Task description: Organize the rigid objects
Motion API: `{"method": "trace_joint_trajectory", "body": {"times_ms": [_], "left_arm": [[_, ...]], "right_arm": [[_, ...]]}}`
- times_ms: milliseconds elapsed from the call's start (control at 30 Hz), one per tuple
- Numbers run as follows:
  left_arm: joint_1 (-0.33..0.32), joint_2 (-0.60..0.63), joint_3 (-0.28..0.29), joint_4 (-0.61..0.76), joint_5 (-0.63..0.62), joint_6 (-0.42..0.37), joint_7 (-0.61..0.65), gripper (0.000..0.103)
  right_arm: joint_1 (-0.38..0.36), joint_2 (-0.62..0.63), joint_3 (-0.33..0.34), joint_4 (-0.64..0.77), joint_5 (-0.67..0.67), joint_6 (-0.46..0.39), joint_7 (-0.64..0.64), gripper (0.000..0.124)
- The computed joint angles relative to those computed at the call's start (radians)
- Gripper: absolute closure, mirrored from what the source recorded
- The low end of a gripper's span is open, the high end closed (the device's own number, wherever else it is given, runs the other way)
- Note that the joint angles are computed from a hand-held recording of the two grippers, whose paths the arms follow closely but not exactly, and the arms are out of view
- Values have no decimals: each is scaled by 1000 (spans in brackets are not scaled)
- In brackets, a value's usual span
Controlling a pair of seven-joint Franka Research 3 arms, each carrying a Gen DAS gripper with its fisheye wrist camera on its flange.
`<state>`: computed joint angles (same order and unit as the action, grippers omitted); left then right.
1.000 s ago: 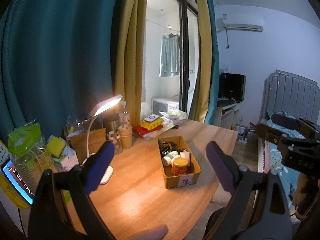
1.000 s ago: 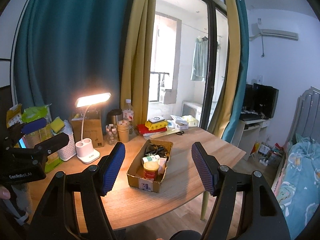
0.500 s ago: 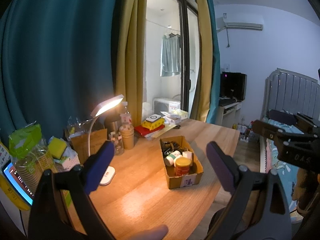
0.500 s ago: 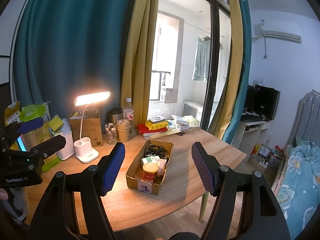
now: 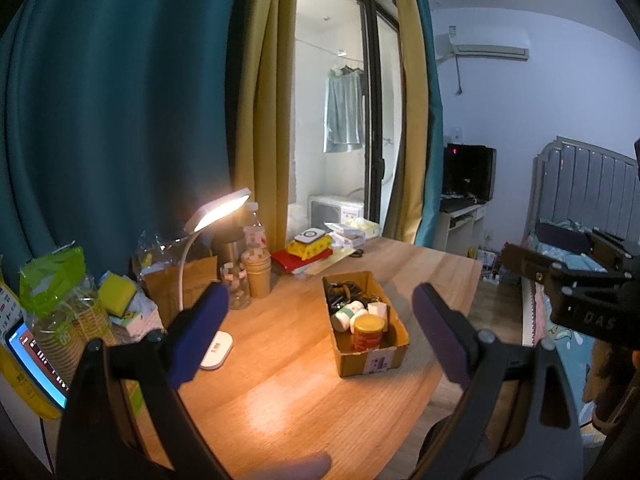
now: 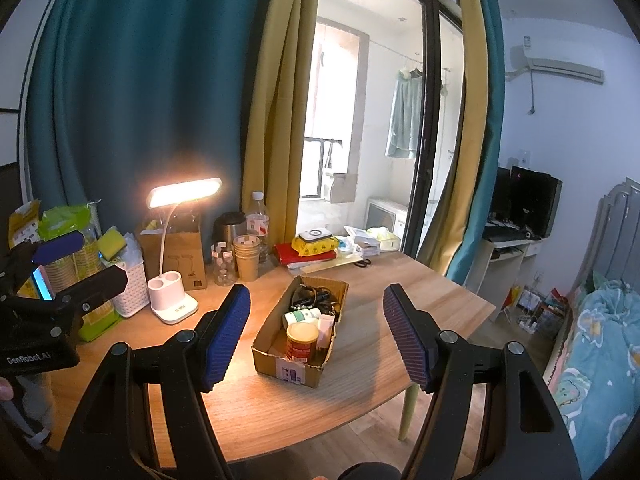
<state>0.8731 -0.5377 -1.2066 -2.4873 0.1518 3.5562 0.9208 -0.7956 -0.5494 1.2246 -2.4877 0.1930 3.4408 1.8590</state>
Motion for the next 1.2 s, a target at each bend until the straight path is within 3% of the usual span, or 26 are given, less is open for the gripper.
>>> {"method": "trace_joint_trajectory", "body": {"times_ms": [933,1200], "left_arm": [[1,2,-1,1,-3,0,3,9],[37,-19,-33,5,1,8,-18,9]], "right_arm": [[7,31,-3,-13,17,14,-37,51],[-9,42,10,-6,26,10,-43,51]]}}
